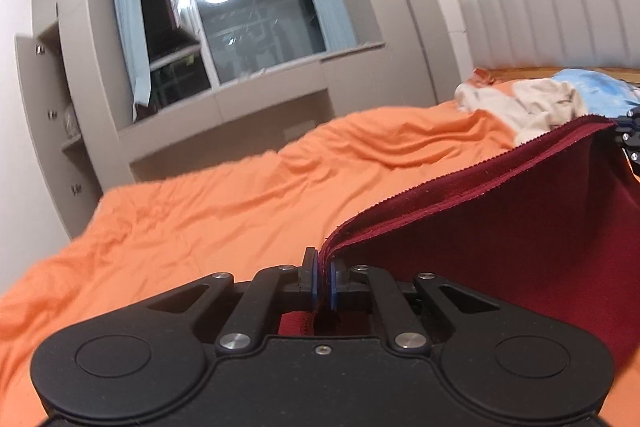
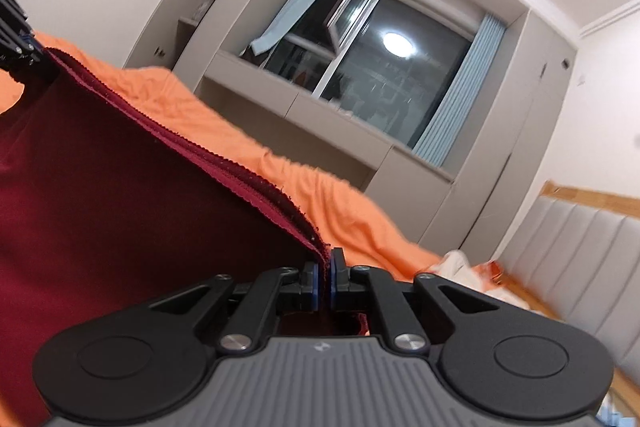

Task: Fold small clothes
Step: 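Lift the hem with both grippers and fold it over toward the collar, then open both grippers to lay the hem down on the shirt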

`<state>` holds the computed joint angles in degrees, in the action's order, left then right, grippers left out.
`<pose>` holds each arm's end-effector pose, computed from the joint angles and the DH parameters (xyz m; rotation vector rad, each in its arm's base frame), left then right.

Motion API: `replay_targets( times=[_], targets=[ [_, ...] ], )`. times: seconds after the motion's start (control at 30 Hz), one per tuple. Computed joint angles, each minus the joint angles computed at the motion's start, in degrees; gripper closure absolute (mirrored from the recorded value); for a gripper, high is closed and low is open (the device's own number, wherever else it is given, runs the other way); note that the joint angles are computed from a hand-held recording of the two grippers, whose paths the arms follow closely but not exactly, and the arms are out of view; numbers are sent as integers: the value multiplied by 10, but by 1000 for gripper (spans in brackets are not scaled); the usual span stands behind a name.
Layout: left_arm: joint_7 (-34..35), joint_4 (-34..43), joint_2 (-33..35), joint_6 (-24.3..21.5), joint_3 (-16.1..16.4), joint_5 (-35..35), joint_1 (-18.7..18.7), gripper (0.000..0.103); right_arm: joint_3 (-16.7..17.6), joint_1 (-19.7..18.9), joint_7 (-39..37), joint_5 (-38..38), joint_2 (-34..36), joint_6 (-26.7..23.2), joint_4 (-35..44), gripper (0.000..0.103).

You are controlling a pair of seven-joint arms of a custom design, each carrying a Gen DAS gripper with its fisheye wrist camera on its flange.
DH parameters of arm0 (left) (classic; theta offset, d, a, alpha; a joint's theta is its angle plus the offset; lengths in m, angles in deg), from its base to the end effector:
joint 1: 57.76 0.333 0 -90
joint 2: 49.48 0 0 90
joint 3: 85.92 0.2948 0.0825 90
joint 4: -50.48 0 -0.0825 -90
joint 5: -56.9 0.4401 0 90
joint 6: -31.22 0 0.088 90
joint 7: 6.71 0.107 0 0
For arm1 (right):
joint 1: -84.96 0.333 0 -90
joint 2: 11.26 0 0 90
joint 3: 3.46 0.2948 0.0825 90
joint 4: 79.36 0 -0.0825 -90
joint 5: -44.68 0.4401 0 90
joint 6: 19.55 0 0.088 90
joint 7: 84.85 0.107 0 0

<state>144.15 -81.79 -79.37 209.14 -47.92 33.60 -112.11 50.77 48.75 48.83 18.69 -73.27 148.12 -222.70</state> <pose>0.5349 -0.0702 0.5944 -0.7808 1.9211 -1.1338 0.4256 0.2420 0.5523 -1.5879 1.3223 -1.6898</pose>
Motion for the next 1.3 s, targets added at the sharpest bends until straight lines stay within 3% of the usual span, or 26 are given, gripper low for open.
replay_targets(
  times=[0.17, 0.37, 0.57, 0.77, 0.8, 0.83, 0.87, 0.9, 0.93, 1.03, 1.2, 1.3],
  targets=[
    [4, 55, 93, 23, 67, -42, -74, 97, 25, -60, -21, -5, 78, 39, 36, 97],
    [12, 138, 216, -42, 124, -155, -110, 97, 49, -97, -58, 7, 168, 51, 63, 97],
    [46, 188, 301, -89, 109, -225, -80, 97, 87, -131, -53, -7, 212, 26, 86, 97],
    [4, 222, 358, -128, 77, -213, -32, 94, 104, -140, -38, -35, 244, 1, 94, 88],
    [-6, 227, 363, -136, 72, -211, -23, 90, 103, -138, -33, -41, 246, -3, 94, 80],
    [-16, 231, 367, -141, 66, -208, -16, 86, 103, -137, -26, -47, 246, -8, 94, 63],
    [-23, 232, 367, -143, 61, -205, -9, 83, 100, -133, -20, -53, 245, -12, 93, 54],
    [-28, 232, 365, -145, 54, -204, -2, 77, 94, -126, -13, -57, 243, -15, 91, 38],
    [-35, 233, 364, -147, 49, -201, 5, 65, 91, -123, -4, -63, 241, -14, 88, 30],
    [-55, 235, 358, -156, 31, -203, 27, 41, 79, -112, 16, -79, 240, -22, 84, 15],
    [-83, 226, 337, -144, 1, -200, 61, 15, 56, -90, 39, -110, 234, -46, 78, 2],
    [-82, 205, 313, -111, -18, -186, 79, 12, 40, -71, 53, -122, 232, -77, 75, 0]
  ],
)
